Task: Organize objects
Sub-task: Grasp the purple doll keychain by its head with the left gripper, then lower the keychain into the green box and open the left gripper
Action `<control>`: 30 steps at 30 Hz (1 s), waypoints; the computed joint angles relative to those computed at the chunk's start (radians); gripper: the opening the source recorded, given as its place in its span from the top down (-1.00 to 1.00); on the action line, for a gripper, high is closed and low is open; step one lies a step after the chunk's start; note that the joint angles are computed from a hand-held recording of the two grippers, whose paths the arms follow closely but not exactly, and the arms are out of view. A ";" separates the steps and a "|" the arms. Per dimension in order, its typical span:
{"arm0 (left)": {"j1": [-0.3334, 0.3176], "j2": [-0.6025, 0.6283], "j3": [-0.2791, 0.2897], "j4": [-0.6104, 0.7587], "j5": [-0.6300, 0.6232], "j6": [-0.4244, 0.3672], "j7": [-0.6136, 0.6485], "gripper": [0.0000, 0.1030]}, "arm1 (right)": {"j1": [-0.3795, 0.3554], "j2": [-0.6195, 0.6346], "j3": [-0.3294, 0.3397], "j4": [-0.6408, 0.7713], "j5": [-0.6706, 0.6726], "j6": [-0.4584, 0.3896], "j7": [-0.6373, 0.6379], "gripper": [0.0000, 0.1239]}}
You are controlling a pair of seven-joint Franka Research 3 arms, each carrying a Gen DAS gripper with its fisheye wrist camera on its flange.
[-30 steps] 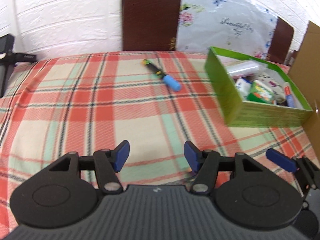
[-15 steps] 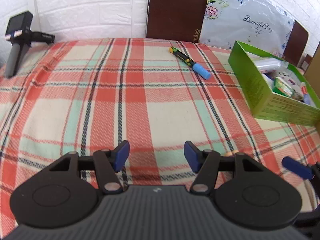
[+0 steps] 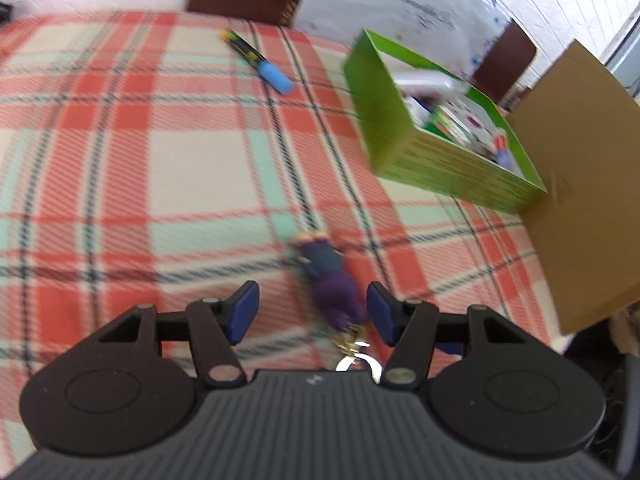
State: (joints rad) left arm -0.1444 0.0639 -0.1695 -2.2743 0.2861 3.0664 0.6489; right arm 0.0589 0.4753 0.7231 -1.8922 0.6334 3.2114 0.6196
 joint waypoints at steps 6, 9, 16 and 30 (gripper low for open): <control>-0.044 0.060 0.030 0.043 0.015 0.024 -0.021 0.02 | -0.006 0.030 0.007 0.033 -0.055 -0.020 0.013 0.54; -0.063 0.053 0.071 0.047 0.106 0.018 -0.121 0.42 | 0.017 0.037 -0.017 0.067 -0.053 -0.047 0.028 0.57; -0.062 0.031 0.108 0.146 0.312 0.027 -0.244 0.42 | -0.157 0.166 0.241 0.127 -0.115 0.140 -0.061 0.57; -0.073 0.328 0.095 0.715 0.349 0.015 -0.056 0.41 | 0.014 0.447 0.144 0.691 -0.422 0.257 0.019 0.57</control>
